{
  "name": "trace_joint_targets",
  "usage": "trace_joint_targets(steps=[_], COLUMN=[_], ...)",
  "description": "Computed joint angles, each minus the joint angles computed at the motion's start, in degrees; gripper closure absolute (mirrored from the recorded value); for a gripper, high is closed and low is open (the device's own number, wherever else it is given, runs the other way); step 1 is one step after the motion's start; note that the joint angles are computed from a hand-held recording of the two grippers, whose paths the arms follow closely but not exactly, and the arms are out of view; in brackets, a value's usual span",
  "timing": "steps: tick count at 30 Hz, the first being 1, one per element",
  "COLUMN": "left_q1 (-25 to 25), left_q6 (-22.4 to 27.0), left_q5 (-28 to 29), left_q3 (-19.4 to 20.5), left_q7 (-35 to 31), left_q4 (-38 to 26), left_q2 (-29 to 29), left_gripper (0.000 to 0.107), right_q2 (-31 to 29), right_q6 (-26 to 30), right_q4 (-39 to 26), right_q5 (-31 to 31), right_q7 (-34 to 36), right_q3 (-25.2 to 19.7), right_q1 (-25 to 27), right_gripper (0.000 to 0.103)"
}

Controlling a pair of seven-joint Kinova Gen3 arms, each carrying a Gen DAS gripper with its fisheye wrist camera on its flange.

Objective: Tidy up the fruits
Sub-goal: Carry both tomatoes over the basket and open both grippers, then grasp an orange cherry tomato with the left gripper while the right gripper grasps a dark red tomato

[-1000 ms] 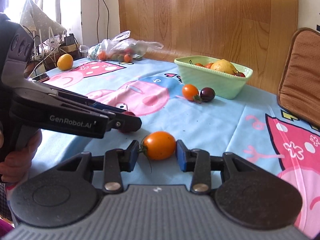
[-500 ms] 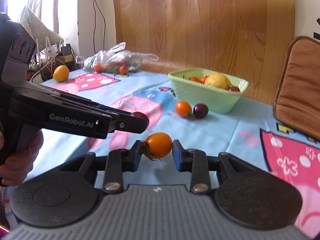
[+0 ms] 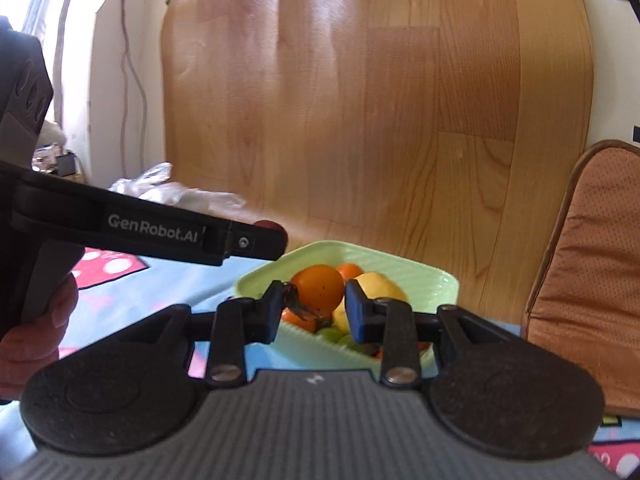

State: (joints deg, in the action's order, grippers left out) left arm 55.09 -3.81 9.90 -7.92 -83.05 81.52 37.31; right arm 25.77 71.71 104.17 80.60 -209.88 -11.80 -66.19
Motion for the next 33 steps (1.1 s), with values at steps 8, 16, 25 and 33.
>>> trace_joint_targets(steps=[8,16,25,33], left_q1=[-0.3,-5.8,-1.5,-2.4], left_q6=[5.6,-2.6,6.1,0.4], left_q5=[-1.5,-4.4,-4.4,-4.1], left_q3=[-2.4,8.6,6.9,7.2], left_q7=[5.5,3.3,1.0,5.9], left_q4=[-6.1,9.6,4.4,12.3], left_q2=[3.9,-4.0,-0.1,-3.2], left_gripper=[0.077,0.077,0.060,0.072], right_q2=[-1.1,-6.5,-7.8,-9.5], right_q6=[3.4,1.2,-6.8,-16.8], right_q4=[3.6,8.3,9.8,11.4], right_q5=[0.0,-6.8,-7.1,-3.2], right_q7=[-6.5,-12.2,-14.3,-21.4], right_q3=[-0.1,-5.6,-4.9,-4.7], right_q1=[-1.2,-1.4,1.1,5.7], right_gripper=[0.060,0.063,0.067,0.066])
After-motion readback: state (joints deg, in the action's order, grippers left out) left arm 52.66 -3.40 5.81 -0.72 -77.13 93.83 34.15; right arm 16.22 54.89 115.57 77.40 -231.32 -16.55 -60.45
